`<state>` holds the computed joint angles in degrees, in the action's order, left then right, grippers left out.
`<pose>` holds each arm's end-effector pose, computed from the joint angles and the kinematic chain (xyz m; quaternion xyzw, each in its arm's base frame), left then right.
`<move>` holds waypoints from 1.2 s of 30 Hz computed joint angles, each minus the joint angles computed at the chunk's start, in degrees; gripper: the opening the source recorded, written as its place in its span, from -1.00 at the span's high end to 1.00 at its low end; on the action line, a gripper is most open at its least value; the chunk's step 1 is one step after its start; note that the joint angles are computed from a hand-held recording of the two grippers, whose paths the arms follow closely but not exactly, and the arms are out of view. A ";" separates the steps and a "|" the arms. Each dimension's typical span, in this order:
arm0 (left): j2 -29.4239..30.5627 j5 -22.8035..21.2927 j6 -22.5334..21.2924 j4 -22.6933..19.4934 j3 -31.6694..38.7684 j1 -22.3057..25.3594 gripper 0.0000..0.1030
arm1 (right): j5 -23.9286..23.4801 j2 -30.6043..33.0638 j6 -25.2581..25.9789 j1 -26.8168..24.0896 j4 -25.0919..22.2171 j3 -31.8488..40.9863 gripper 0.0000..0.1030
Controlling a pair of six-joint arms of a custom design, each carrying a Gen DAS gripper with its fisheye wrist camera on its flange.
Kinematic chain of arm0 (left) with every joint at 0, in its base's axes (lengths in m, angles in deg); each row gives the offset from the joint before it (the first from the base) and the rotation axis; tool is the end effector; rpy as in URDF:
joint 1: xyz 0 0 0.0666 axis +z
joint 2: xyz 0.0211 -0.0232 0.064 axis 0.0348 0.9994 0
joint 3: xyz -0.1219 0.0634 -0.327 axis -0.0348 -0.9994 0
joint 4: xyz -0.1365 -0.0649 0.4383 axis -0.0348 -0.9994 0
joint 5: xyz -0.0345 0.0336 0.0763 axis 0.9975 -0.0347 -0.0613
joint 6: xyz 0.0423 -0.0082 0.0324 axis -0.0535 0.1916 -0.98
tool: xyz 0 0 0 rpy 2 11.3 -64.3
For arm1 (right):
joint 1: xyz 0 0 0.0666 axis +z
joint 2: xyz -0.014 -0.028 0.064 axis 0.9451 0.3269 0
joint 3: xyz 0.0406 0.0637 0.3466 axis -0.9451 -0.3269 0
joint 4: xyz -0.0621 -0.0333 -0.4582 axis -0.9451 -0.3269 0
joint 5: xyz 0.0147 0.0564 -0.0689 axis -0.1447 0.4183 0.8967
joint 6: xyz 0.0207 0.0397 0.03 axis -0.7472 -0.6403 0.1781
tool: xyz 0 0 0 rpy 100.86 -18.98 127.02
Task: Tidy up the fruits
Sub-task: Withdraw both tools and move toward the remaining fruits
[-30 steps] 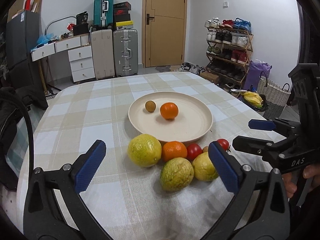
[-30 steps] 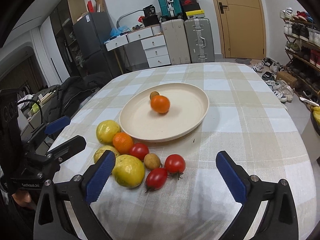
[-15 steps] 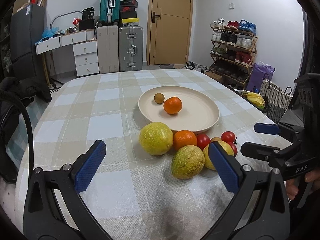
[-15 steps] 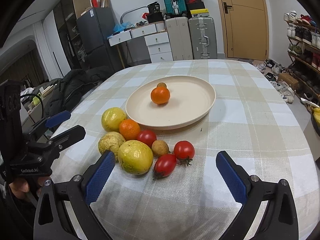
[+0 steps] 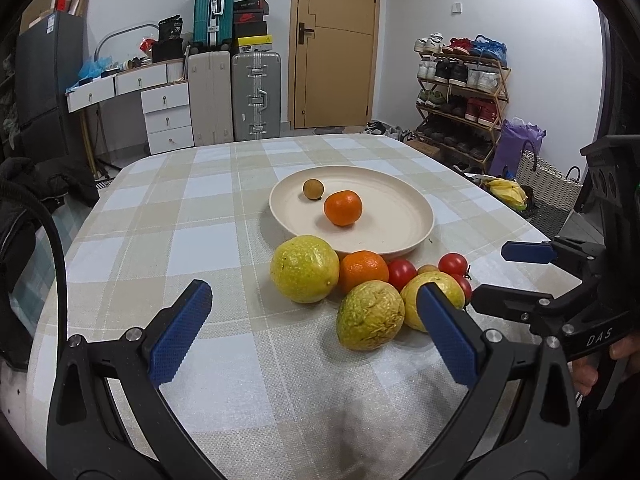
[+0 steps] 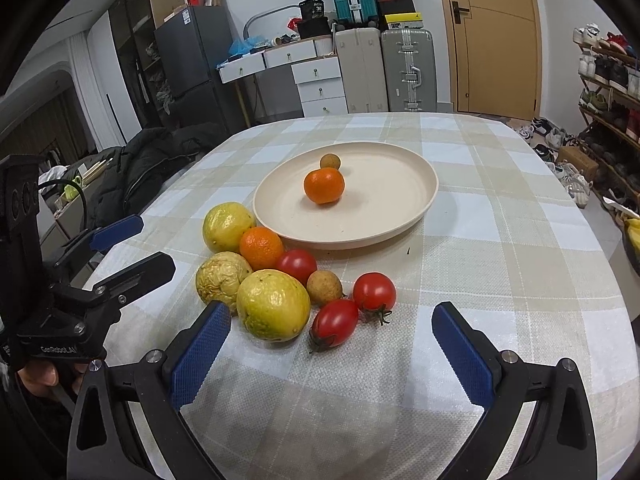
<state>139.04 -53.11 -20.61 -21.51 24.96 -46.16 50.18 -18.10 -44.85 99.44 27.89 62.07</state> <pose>0.2987 -0.2985 0.3265 -0.0752 0.8800 0.0091 0.4689 0.3456 0.1985 0.3008 -0.2887 0.8719 0.2132 0.3331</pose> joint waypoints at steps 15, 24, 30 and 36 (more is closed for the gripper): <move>1.71 6.56 1.93 -3.05 1.04 2.03 -0.98 | 4.96 4.70 -0.41 -1.51 -3.97 2.46 -0.99; 2.83 8.17 2.55 -3.88 1.57 2.79 -0.98 | 7.38 7.34 -0.90 -0.97 -5.84 3.80 -0.99; 3.35 8.76 2.69 -4.29 1.89 3.24 -0.98 | 8.50 7.86 0.10 -0.10 -6.47 4.33 -0.98; 3.49 8.98 2.61 -4.12 1.91 3.47 -0.98 | 11.35 7.41 3.21 1.67 -7.54 4.15 -0.83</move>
